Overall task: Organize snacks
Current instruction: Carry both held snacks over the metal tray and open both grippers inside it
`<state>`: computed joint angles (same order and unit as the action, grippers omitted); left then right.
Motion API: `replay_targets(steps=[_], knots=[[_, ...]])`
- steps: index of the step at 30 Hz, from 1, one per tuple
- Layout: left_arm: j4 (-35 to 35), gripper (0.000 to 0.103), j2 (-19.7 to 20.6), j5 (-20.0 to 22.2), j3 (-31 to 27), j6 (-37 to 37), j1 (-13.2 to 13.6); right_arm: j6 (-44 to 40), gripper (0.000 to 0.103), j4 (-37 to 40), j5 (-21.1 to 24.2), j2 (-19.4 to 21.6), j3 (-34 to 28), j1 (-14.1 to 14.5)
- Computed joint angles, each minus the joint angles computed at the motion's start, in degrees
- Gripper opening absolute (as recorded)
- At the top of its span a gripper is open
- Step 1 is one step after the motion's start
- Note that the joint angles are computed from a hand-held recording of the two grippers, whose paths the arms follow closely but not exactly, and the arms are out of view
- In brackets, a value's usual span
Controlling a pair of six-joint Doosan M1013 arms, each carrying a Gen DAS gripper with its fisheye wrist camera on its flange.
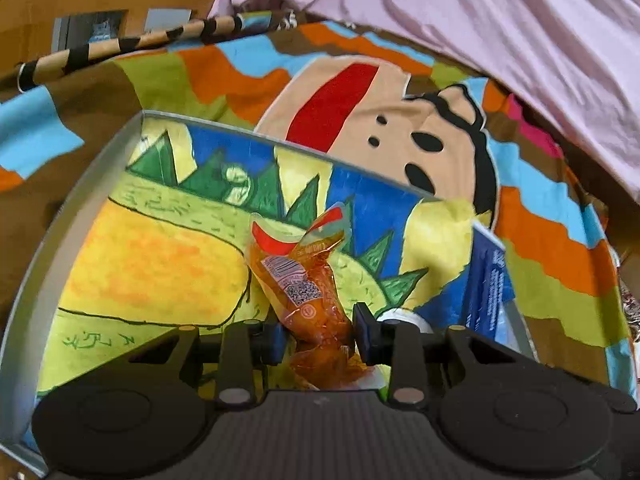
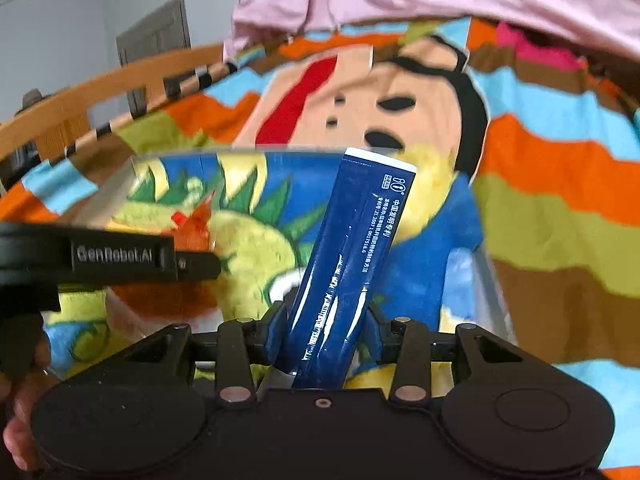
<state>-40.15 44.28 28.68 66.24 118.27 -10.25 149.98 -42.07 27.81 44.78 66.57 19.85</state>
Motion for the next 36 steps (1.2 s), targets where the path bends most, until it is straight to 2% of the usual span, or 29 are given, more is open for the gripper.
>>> replay_targets(steps=[5, 8, 10, 12, 14, 15, 19, 23, 26, 32, 36], knots=[[2.31, 0.037, 0.55, 1.11, -0.89, -1.70, -0.15, -2.67, 0.043, 3.49, 0.18, 0.99, -1.20, -0.31], [4.62, 0.037, 0.55, 1.23, -1.19, -2.51, -0.43, -3.67, 0.049, 4.77, -0.10, 1.11, -1.47, -0.40], [4.50, 0.046, 0.67, 1.78, -1.57, -2.73, -0.40, -5.01, 0.059, 5.92, -0.13, 1.09, -1.63, -0.47], [3.51, 0.068, 0.32, 1.28, -1.02, -2.80, -0.23, -4.99, 0.067, 6.32, -0.47, 0.76, -1.19, -0.52], [0.56, 0.071, -0.26, 0.50, 0.04, -1.02, 0.15, -4.34, 0.078, 5.68, -0.70, 0.31, -0.54, -0.44], [-2.24, 0.072, -0.56, 0.48, 0.63, 1.20, 0.48, -3.19, 0.079, 4.38, -0.75, 0.03, -0.13, -0.31], [-10.33, 0.082, -2.33, -0.47, 3.62, 7.64, 1.58, 2.82, 0.089, -2.58, -2.05, -1.60, 2.25, 0.31], [-18.16, 0.092, -4.55, -2.26, 7.08, 15.32, 2.39, 13.43, 0.102, -14.93, -3.56, -3.93, 5.88, 1.42], [-24.27, 0.102, -6.76, -4.65, 10.27, 22.81, 2.74, 21.61, 0.102, -25.51, -2.67, -5.66, 8.69, 2.72], [-30.23, 0.102, -10.75, -7.58, 15.35, 32.26, 3.38, 32.09, 0.102, -40.03, 2.18, -8.00, 12.36, 5.58], [-39.28, 0.103, -13.50, -9.53, 19.40, 43.01, 4.01, 38.86, 0.102, -47.29, 5.21, -9.57, 14.85, 7.55]])
